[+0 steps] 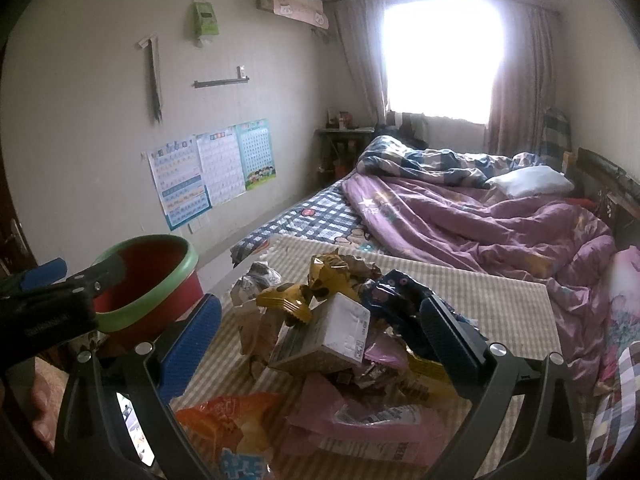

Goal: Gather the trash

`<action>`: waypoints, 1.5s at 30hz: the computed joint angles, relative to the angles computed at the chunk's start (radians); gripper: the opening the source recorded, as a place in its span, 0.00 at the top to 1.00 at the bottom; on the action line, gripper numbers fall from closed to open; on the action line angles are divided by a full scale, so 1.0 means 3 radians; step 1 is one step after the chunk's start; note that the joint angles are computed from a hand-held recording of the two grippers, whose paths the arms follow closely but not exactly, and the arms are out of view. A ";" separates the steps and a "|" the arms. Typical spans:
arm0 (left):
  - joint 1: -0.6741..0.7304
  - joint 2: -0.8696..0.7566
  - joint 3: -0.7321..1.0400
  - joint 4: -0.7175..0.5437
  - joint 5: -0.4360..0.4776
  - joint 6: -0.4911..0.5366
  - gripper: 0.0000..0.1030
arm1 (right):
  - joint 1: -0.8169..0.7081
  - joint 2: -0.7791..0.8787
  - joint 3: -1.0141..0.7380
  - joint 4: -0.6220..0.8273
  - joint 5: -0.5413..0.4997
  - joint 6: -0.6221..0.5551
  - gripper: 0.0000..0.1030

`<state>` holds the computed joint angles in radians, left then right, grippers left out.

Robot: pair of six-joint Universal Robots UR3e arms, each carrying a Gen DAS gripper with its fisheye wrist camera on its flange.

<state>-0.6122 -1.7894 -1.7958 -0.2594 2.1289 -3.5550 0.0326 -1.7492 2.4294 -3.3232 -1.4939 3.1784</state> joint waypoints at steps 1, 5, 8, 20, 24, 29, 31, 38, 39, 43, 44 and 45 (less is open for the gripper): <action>0.0025 0.0011 -0.0011 0.0004 -0.0027 0.0012 0.05 | 0.0005 0.0001 0.0002 -0.0001 -0.0007 0.0004 0.07; 0.0031 0.0018 -0.0057 0.0035 -0.0061 0.0029 0.05 | -0.0010 -0.0022 0.0014 0.0030 -0.0016 -0.0002 0.07; 0.0153 0.0101 -0.0153 0.0067 -0.0294 0.0059 0.05 | -0.0034 -0.0086 0.0045 0.0060 -0.0040 -0.0038 0.07; 0.0322 -0.0005 -0.0269 0.0208 -0.1012 0.0407 0.05 | -0.0707 -0.0704 0.0499 0.0441 0.0144 -0.0229 0.07; 0.0471 -0.0292 -0.0137 0.0256 -0.1460 0.0646 0.07 | -0.0861 -0.0841 0.0564 0.0615 0.0269 -0.0260 0.07; 0.0691 -0.0682 0.0212 0.0014 -0.2001 0.0837 0.26 | -0.1011 -0.0968 0.0599 0.0780 0.0419 -0.0314 0.07; 0.0747 -0.0807 0.0331 -0.0075 -0.2190 0.0902 0.28 | -0.1067 -0.0984 0.0573 0.0863 0.0465 -0.0339 0.07; 0.0806 -0.1189 0.0706 -0.0222 -0.2596 0.1208 0.28 | -0.1694 -0.1225 0.0425 0.1641 0.1096 -0.0685 0.07; 0.0821 -0.1264 0.0780 -0.0255 -0.2676 0.1237 0.29 | -0.1743 -0.1217 0.0425 0.1657 0.1124 -0.0686 0.07; 0.0844 -0.1275 0.0812 -0.0321 -0.2681 0.1178 0.60 | -0.1858 -0.1185 0.0366 0.1766 0.1169 -0.0753 0.07; 0.0841 -0.1274 0.0796 -0.0292 -0.2647 0.1150 0.71 | -0.1870 -0.1167 0.0351 0.1772 0.1167 -0.0783 0.07; 0.0853 -0.1255 0.0759 -0.0266 -0.2632 0.1128 0.72 | -0.1860 -0.1123 0.0317 0.1764 0.1150 -0.0798 0.07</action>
<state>-0.3562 -2.1658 -1.5681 -0.3392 1.3395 -3.2166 -0.5254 -2.0862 2.5244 -2.7939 -1.1489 2.9391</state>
